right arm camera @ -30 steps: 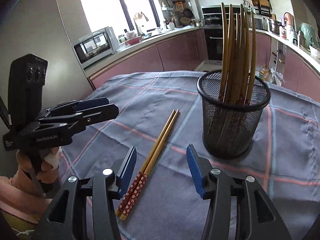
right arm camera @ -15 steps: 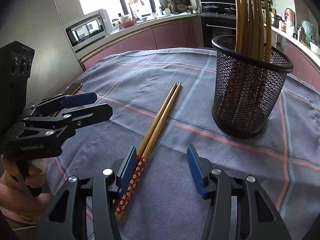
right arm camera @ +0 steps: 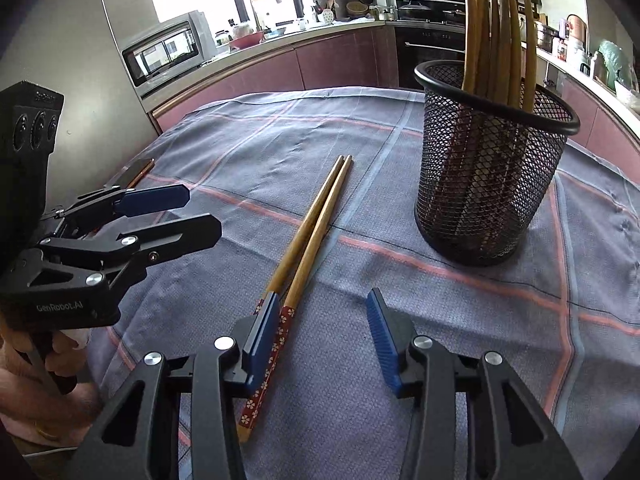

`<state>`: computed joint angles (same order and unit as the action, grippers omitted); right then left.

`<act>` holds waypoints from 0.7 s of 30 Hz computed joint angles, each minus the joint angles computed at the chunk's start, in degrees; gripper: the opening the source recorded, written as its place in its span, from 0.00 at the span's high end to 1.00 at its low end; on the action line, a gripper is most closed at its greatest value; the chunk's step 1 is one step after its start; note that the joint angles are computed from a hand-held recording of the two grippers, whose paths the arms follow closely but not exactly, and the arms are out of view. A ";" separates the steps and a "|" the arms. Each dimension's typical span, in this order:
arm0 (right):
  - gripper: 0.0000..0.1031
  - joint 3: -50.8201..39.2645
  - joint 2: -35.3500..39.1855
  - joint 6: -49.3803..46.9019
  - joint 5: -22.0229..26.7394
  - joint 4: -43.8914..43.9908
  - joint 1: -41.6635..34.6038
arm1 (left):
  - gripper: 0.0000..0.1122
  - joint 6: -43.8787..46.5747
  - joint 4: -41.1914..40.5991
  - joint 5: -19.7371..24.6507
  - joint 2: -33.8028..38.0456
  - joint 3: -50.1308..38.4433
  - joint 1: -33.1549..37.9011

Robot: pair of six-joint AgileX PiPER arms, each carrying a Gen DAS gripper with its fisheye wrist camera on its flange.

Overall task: Organize utensils
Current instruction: 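Move both tools down to the last red-patterned chopstick pair on the cloth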

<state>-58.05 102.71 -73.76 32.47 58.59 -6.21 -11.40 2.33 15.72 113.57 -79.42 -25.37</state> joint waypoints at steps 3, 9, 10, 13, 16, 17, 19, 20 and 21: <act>0.63 -0.79 0.43 1.26 1.18 -1.03 -0.71 | 0.37 2.99 -2.11 0.75 0.78 -0.80 -0.49; 0.64 -2.52 1.28 2.79 3.40 -2.74 -1.73 | 0.40 9.05 -5.71 3.56 3.06 -3.11 -1.67; 0.64 -2.80 1.40 3.12 3.52 -3.06 -1.66 | 0.40 9.72 -6.10 3.91 3.39 -3.44 -1.77; 0.64 -3.53 1.88 3.44 3.87 -3.48 -1.63 | 0.41 11.44 -7.10 4.67 4.09 -4.16 -2.16; 0.64 -4.11 2.32 3.39 4.83 -3.22 -2.02 | 0.42 11.45 -6.33 5.49 4.94 -5.26 -2.84; 0.64 -4.31 2.47 3.37 5.17 -3.18 -2.23 | 0.43 11.14 -5.78 5.91 5.31 -5.77 -3.13; 0.64 -4.78 2.73 3.55 5.72 -3.36 -2.55 | 0.47 10.09 -4.51 7.06 6.23 -6.98 -3.52; 0.65 -5.01 2.79 3.87 5.69 -3.63 -2.48 | 0.48 9.89 -4.34 7.01 6.35 -6.97 -3.61; 0.65 -5.26 2.89 4.13 5.55 -3.95 -2.35 | 0.52 8.50 -2.88 7.12 6.48 -7.20 -3.88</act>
